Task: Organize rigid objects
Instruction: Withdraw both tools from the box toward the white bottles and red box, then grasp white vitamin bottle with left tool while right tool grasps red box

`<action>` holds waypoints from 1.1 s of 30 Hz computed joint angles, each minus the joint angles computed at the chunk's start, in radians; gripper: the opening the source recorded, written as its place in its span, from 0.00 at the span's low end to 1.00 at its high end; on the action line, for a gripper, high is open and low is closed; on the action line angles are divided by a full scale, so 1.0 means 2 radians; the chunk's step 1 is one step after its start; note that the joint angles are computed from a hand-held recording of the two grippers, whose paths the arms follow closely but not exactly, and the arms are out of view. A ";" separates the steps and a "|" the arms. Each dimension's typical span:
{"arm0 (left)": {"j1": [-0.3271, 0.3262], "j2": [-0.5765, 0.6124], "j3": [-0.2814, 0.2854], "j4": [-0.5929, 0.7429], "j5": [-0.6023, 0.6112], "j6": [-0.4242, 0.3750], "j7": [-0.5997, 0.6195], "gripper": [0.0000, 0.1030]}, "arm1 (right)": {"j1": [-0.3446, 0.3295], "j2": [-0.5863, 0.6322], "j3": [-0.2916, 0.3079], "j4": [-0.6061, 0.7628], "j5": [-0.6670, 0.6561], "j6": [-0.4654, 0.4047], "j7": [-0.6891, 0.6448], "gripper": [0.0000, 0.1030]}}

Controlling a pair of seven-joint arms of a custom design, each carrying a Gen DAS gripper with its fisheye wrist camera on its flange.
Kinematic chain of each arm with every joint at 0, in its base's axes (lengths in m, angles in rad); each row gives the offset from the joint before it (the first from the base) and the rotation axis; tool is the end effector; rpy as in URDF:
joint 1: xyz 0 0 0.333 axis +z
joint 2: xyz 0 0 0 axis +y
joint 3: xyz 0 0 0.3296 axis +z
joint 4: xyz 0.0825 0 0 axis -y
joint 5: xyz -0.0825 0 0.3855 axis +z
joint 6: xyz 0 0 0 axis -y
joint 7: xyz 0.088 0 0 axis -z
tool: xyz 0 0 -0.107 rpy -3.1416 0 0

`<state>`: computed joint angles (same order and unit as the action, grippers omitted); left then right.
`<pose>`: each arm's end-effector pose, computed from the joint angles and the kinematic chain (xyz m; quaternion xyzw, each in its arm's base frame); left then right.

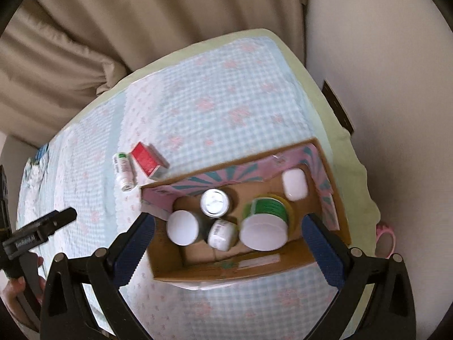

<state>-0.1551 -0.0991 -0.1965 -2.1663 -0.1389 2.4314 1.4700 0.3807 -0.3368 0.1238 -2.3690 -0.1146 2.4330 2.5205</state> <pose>0.5139 -0.1916 0.4884 -0.6353 0.7496 -0.1763 0.0579 0.4133 0.2323 0.5082 -0.5520 0.8077 -0.0771 0.1924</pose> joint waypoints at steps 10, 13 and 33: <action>0.041 0.055 0.028 0.056 0.015 0.013 -0.016 1.00 | 0.017 0.167 0.017 0.203 -0.060 -0.068 -0.087 1.00; 0.045 0.094 0.033 0.087 0.012 0.014 -0.019 1.00 | 0.023 0.229 0.016 0.263 -0.048 -0.075 -0.136 1.00; 0.011 0.354 0.055 0.292 0.034 -0.036 -0.076 0.86 | 0.027 0.572 0.013 0.616 0.049 -0.204 -0.370 0.90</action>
